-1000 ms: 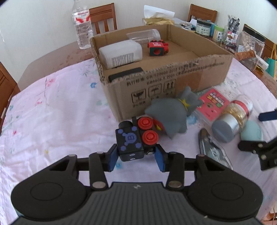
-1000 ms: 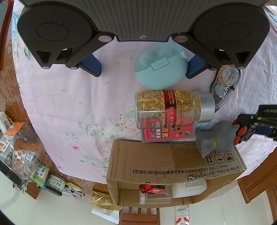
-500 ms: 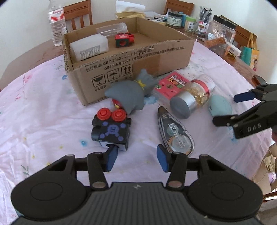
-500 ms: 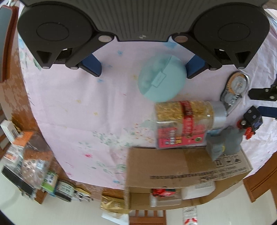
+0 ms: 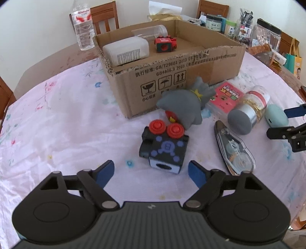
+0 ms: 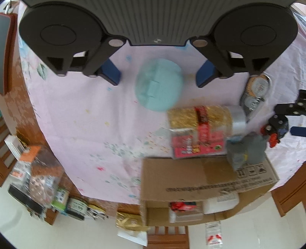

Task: Organize rigid objects
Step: 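Grasp the blue-and-black cube with the left tool while the right tool grasps the light blue case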

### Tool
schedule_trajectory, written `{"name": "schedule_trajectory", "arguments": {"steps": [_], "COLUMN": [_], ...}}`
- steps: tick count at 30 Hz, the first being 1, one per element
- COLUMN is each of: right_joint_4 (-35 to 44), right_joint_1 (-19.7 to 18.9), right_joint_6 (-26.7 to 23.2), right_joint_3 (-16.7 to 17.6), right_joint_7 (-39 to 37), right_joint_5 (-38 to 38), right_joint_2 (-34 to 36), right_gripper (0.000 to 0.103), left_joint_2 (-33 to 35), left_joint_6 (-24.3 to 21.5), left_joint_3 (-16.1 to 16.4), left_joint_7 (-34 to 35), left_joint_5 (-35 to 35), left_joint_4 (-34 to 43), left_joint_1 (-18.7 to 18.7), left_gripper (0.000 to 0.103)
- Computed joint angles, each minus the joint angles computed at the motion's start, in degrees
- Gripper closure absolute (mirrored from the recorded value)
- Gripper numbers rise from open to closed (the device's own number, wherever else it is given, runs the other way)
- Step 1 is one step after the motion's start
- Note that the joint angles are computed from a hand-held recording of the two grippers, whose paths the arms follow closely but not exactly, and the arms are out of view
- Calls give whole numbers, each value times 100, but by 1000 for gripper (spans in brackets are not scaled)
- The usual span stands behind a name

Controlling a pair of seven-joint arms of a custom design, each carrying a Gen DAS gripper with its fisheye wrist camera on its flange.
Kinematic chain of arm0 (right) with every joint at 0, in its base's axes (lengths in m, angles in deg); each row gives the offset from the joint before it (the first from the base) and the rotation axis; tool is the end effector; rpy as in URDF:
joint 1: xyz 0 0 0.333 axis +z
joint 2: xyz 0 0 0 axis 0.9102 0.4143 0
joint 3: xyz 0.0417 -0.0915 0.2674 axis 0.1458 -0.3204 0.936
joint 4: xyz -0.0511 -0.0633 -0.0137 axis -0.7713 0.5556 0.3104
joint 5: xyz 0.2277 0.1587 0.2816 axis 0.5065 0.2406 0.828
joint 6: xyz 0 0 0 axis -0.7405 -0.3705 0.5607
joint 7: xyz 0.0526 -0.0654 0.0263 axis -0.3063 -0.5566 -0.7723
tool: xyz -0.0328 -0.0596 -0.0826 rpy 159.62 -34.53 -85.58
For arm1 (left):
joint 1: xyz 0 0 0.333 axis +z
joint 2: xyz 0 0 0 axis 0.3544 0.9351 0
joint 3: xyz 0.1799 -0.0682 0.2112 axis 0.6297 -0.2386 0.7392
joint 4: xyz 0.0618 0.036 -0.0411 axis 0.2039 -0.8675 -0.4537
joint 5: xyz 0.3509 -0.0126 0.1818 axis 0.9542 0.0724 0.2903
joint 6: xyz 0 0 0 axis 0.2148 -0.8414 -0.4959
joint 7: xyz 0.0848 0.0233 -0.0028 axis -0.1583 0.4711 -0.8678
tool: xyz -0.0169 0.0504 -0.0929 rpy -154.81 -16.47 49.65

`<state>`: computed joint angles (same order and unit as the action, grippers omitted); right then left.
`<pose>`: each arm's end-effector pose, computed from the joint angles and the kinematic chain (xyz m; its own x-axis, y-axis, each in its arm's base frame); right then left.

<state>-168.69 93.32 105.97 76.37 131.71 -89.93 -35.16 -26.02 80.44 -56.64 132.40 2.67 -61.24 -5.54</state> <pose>0.3830 0.3320 0.4610 -0.2964 -0.9549 0.0149 -0.7995 0.2395 -0.5508 0.5231 -0.4300 0.4644 -0.7124 -0.6993 -0.0585 -0.5528 0.6106 -0.5670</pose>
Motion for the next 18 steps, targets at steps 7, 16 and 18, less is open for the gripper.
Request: {"name": "schedule_trajectory", "arguments": {"steps": [7, 16, 18], "right_joint_4": [144, 80, 76], "right_joint_1": [13, 19, 16], "right_joint_6": [-35, -198, -291], "right_joint_3": [34, 39, 52], "right_joint_7": [176, 357, 463], "right_joint_5": [-205, -221, -221], "right_joint_2": [140, 55, 36], "right_gripper": [26, 27, 28], "left_joint_2": [235, 276, 232], "left_joint_6": [22, -127, -198], "left_joint_3": [-71, -200, -174], "left_joint_7": [415, 1139, 1083], "left_joint_5": [-137, -808, -819], "left_joint_4": [281, 402, 382], "left_joint_1": [27, 110, 85], "left_gripper": [24, 53, 54]}}
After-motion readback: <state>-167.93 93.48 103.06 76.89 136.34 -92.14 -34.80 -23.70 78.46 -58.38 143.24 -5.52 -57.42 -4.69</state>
